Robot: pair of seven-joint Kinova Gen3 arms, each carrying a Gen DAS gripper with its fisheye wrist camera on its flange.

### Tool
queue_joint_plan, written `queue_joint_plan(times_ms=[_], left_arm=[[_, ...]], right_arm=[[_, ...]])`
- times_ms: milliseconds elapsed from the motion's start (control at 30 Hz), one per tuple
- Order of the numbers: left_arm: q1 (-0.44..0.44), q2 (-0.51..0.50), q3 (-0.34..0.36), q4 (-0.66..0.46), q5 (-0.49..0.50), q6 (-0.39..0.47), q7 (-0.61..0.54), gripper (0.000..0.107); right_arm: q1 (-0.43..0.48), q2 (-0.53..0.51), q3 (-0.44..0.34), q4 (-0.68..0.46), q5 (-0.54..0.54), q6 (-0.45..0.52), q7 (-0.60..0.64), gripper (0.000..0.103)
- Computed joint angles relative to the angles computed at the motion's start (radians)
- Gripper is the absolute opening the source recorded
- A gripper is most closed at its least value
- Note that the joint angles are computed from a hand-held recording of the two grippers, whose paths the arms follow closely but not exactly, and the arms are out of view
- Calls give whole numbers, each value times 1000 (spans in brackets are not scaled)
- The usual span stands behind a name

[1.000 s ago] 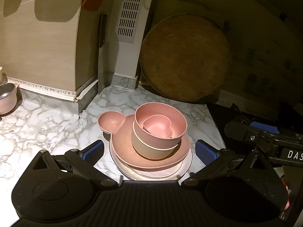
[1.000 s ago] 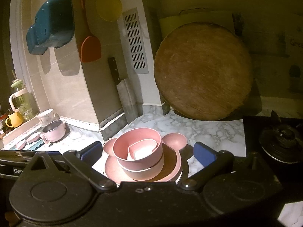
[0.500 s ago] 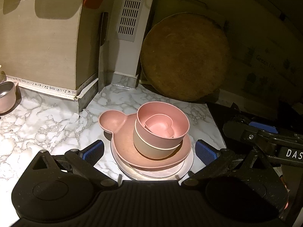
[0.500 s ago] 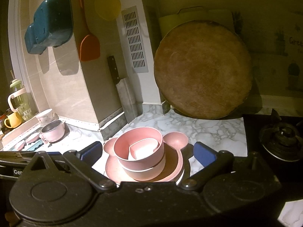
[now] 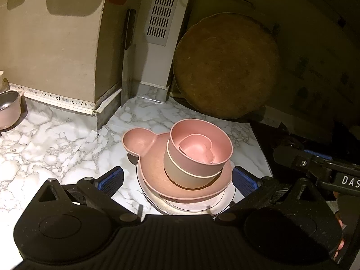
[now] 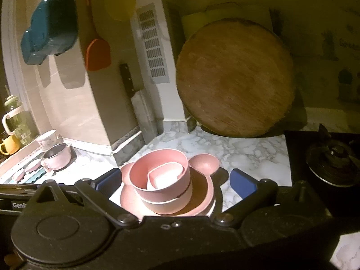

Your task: Organize plates and bowls

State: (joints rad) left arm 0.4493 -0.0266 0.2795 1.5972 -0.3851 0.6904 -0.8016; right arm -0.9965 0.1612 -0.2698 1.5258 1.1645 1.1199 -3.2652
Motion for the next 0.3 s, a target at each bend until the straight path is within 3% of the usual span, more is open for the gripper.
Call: queue_joint_plan(times_ms=[300], left_arm=[[-12,-2,-11,6,66,-22,-52,103]], right_arm=[[-17,8,0,-22,-15,49,15,103]])
